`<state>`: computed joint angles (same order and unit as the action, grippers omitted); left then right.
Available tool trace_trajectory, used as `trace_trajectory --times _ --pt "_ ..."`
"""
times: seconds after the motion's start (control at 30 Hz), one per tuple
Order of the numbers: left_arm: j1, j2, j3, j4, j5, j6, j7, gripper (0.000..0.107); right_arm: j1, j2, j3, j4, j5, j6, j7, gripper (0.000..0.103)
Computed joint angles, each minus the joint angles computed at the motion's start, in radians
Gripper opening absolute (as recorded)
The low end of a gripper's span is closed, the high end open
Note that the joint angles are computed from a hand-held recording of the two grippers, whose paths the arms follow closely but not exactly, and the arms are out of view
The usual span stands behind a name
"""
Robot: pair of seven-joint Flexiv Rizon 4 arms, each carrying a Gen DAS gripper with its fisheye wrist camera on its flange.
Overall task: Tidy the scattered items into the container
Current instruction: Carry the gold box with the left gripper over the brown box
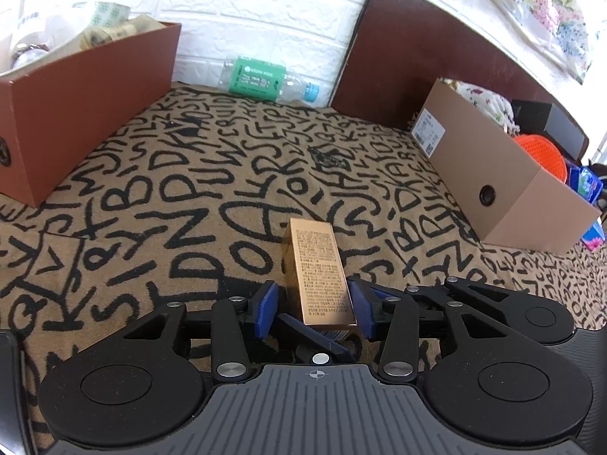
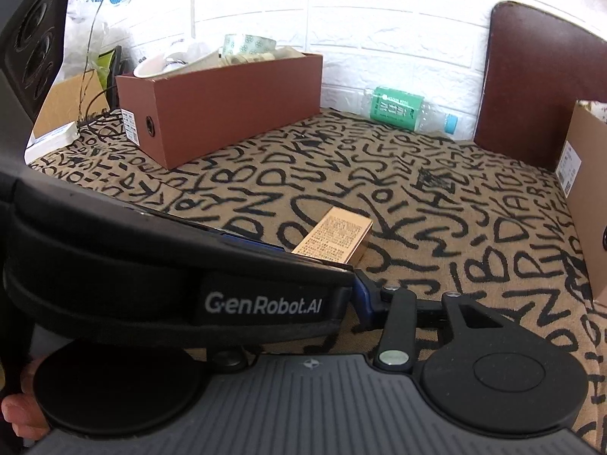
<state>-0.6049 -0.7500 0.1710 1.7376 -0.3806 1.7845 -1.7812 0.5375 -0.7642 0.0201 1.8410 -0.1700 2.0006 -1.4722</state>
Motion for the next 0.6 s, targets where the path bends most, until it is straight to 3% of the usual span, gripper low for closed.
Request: trace_trajectory --times 0.27,0.6 --pt "-0.132 0.026 0.172 0.039 -0.105 0.07 -0.002 0.051 0.002 0.005 0.02 -0.057 -0.049 0.025 -0.035 0.052" --pt "-0.218 0.056 0.328 0.071 -0.308 0.184 0.141 0.051 -0.021 -0.06 0.094 -0.267 -0.198 0.033 -0.047 0.052"
